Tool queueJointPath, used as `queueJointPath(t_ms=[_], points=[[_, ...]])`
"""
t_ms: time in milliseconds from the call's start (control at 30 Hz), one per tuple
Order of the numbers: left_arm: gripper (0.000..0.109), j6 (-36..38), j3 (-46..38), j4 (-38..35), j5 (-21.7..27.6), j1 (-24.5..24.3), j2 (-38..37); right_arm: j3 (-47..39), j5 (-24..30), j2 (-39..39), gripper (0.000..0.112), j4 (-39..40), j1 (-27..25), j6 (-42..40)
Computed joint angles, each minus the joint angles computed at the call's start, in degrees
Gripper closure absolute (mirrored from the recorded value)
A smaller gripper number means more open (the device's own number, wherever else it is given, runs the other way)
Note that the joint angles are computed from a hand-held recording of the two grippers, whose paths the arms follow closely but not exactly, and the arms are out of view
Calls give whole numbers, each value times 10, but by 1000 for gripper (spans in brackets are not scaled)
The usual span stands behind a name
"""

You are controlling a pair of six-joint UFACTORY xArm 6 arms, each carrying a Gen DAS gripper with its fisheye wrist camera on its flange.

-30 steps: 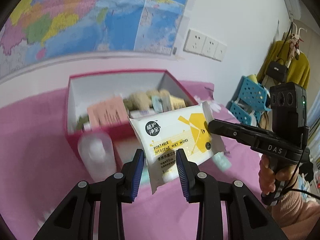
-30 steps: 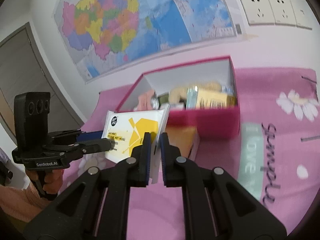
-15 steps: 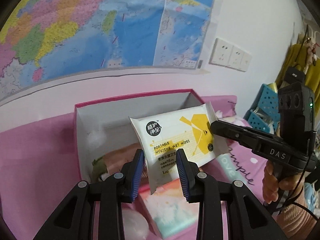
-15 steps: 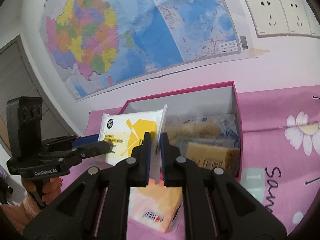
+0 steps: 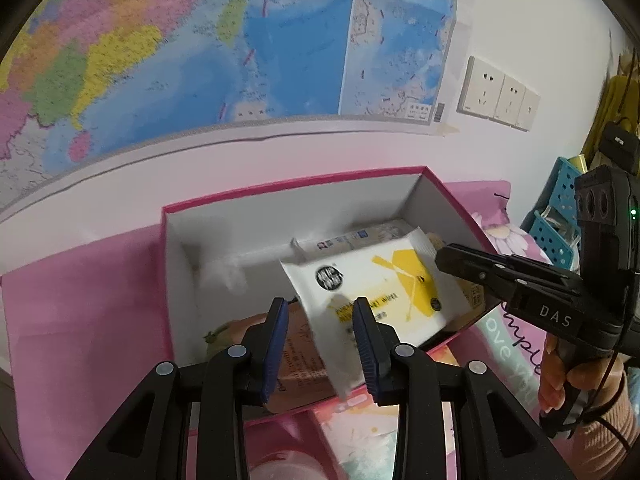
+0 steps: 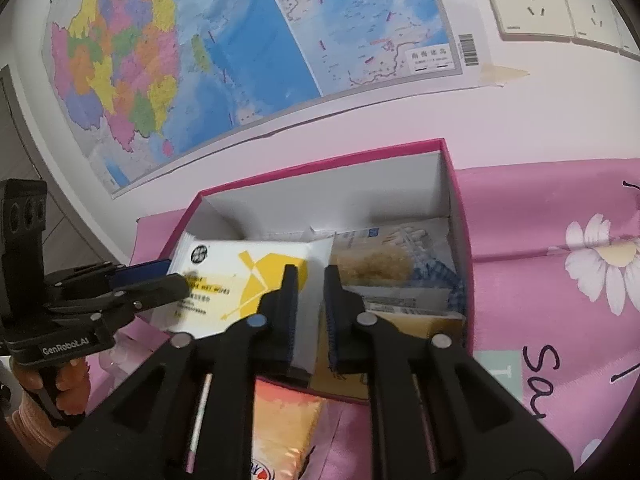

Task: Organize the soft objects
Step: 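Carry the wet-wipes pack over the pink box and lower it, then open the right tool to drop the wet-wipes pack into the box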

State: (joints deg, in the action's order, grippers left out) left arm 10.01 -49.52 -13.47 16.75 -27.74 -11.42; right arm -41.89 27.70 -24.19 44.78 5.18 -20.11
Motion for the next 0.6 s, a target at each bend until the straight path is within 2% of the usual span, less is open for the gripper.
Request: queueJointPath(t_ms=[67,300,367,533,600], points=[[74,-7,8,6,-10,0,-5,8,-4,-9,88,-13,2,7],[67,22,43,-41,-37,0,-37,38,-20,-57,80,-76,17,46],[61,39,62,-66,-47,-1,-59,47,-18,-74,79,-76,21,47],[39,151,133,-206,-84,-23,-149,100,-16,-164,52,-96,41,62],[31,168,169,-223,-102,-35,-191,127,-19,-207,42,-125,52,90]])
